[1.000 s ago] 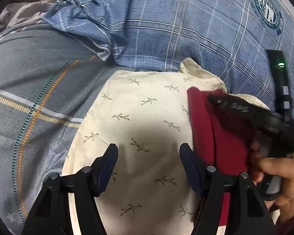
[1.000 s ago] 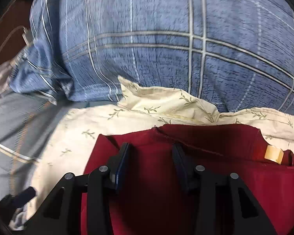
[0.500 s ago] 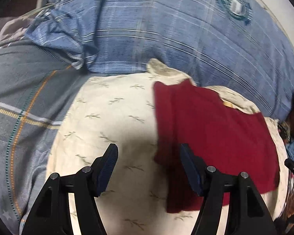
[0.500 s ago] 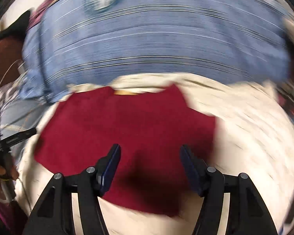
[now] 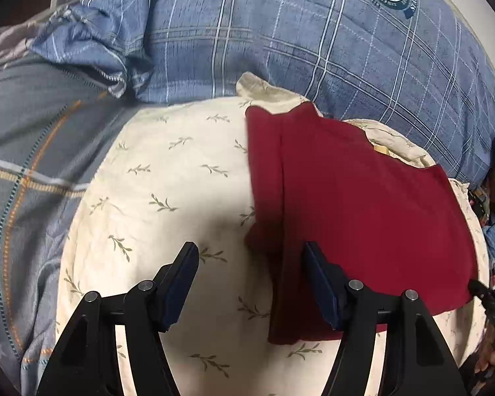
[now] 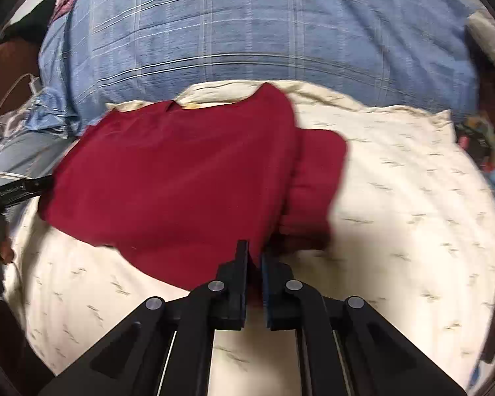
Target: Fold small clothes
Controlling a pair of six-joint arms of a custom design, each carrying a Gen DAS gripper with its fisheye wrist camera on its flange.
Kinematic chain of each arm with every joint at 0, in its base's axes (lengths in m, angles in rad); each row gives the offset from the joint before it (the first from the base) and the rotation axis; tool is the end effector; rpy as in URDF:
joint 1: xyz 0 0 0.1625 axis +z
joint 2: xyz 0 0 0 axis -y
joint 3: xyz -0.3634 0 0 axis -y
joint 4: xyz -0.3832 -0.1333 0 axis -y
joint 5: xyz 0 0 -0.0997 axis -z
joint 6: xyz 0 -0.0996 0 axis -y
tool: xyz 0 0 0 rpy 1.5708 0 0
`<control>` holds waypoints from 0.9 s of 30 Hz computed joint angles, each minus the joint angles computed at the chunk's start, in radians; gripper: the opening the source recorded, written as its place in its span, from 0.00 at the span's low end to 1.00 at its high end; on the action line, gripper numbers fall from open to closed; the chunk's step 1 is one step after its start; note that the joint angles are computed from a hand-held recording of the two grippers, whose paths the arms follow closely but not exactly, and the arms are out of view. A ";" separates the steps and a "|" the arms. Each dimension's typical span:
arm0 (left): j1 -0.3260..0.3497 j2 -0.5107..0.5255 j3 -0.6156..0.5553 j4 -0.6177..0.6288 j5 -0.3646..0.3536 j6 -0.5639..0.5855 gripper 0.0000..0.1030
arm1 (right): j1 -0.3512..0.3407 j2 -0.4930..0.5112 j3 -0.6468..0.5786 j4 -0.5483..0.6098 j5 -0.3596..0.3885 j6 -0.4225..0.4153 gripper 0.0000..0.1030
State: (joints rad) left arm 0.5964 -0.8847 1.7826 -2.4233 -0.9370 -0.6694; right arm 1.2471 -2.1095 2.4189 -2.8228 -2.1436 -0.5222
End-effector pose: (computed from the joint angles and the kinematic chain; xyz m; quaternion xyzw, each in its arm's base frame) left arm -0.3595 -0.4764 0.0593 0.1513 0.9379 -0.2135 0.2279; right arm -0.0218 -0.3143 0.3892 -0.0429 -0.8632 0.2939 0.4083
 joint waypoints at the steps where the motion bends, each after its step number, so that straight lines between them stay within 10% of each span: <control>1: 0.000 -0.001 0.000 -0.006 -0.002 0.000 0.63 | -0.011 -0.004 0.005 0.005 0.000 0.001 0.05; 8: -0.029 0.008 0.005 -0.004 0.062 0.023 0.63 | 0.070 -0.014 -0.014 0.036 -0.036 0.102 0.15; 11: -0.038 0.012 0.005 -0.006 0.075 0.027 0.63 | 0.100 -0.015 -0.049 0.085 0.025 0.184 0.35; 20: -0.048 0.018 0.003 0.020 0.113 0.031 0.63 | 0.206 0.284 -0.132 0.077 0.018 0.134 0.31; 27: -0.050 0.023 -0.002 0.027 0.123 0.041 0.63 | 0.220 0.332 -0.159 0.149 -0.043 0.191 0.33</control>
